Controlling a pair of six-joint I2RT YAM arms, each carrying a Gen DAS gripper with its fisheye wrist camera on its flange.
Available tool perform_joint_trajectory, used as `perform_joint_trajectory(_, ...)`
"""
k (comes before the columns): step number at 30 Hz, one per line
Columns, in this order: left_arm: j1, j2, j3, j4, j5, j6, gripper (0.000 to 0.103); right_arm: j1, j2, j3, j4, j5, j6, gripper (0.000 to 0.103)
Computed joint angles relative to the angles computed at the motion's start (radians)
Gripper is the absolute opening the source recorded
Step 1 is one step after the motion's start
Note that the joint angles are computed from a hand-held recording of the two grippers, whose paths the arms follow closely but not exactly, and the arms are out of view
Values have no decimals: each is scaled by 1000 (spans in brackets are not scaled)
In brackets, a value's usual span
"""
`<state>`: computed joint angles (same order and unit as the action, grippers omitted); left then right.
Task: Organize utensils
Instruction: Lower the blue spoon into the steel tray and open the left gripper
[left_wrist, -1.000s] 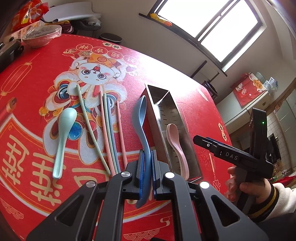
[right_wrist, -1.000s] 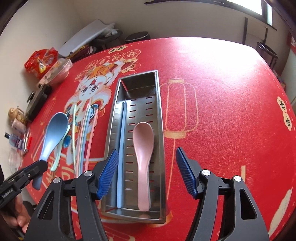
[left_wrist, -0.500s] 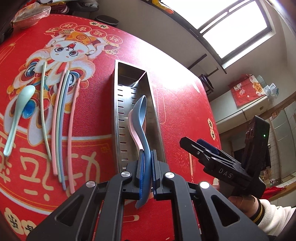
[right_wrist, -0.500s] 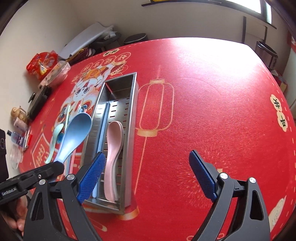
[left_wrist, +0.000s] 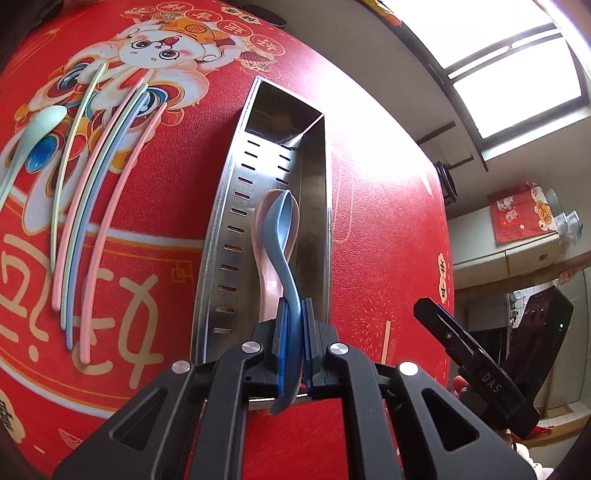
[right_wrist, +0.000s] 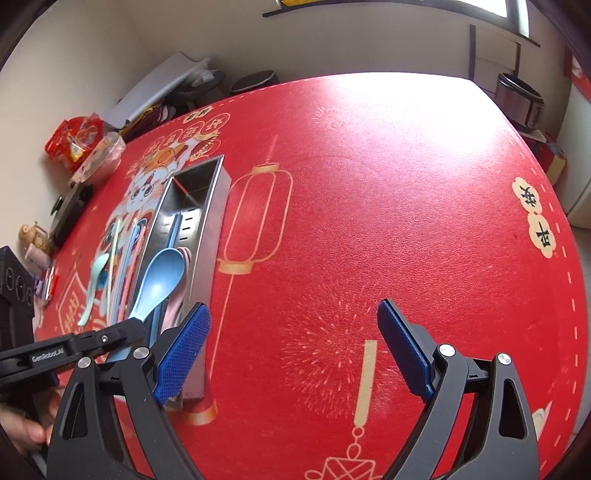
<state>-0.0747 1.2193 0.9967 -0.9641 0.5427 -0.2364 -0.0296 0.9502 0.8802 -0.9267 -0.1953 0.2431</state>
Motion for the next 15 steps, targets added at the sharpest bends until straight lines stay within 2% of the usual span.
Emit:
perform_joint_trajectory(4, -21, 11, -4, 13, -10, -42, 7, -31, 4, -3, 0, -25, -22, 88)
perform_joint_trajectory(15, -57, 62, 10, 19, -3, -56, 7, -43, 18, -2, 13, -44, -37, 88)
